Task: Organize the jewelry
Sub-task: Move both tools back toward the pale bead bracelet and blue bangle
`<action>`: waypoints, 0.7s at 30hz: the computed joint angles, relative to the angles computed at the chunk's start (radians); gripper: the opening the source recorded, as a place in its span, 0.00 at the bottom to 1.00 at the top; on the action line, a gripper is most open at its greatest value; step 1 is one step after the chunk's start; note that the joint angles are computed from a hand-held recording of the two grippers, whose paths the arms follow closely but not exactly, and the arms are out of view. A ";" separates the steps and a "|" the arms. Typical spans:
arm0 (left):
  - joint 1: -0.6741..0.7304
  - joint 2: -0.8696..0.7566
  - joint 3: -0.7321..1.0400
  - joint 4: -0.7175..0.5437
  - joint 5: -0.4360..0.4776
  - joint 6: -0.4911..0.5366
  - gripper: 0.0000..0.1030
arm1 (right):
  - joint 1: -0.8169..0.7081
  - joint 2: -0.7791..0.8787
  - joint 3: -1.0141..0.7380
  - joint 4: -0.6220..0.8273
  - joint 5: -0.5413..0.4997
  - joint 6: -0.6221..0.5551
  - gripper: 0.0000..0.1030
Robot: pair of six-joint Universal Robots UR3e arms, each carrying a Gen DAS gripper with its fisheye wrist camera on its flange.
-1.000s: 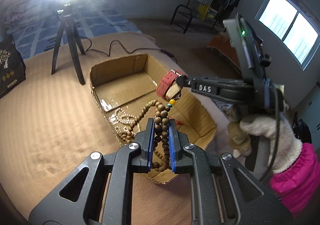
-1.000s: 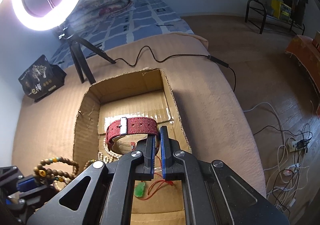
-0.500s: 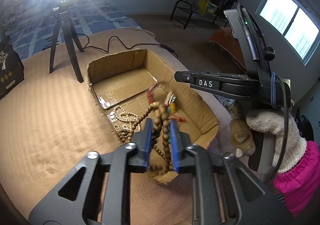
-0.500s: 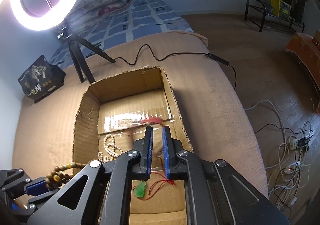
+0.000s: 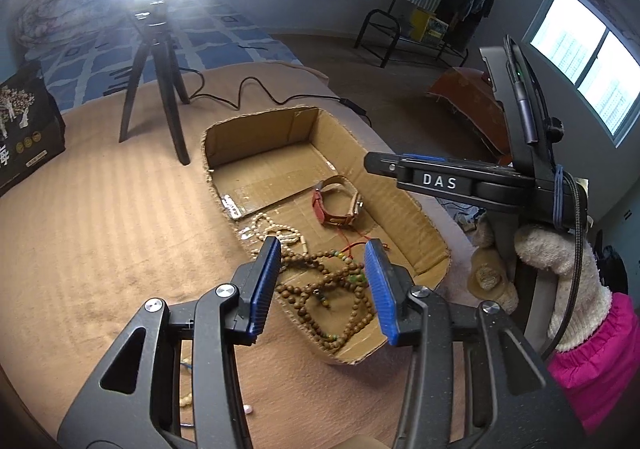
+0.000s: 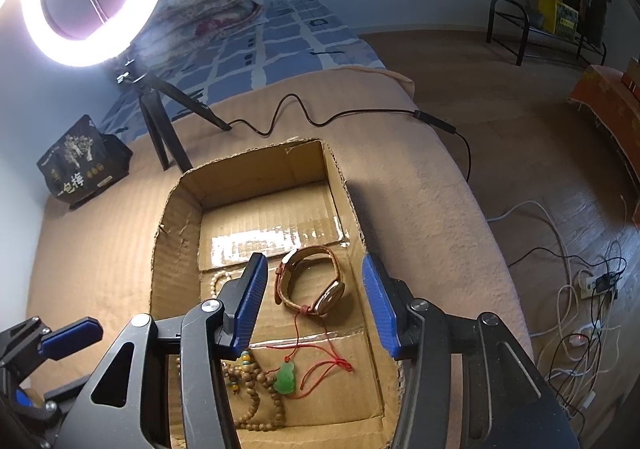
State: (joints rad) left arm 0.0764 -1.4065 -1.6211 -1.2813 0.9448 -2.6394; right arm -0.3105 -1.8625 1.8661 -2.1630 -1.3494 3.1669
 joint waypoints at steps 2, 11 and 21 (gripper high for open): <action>0.020 0.016 -0.005 -0.013 -0.003 0.017 0.43 | 0.004 -0.005 0.000 -0.001 -0.005 0.004 0.47; 0.209 0.109 -0.030 -0.124 -0.044 0.168 0.43 | 0.054 -0.052 0.010 -0.056 -0.053 0.026 0.67; 0.454 0.171 -0.058 -0.308 -0.033 0.385 0.43 | 0.151 -0.054 -0.024 -0.048 -0.037 0.047 0.70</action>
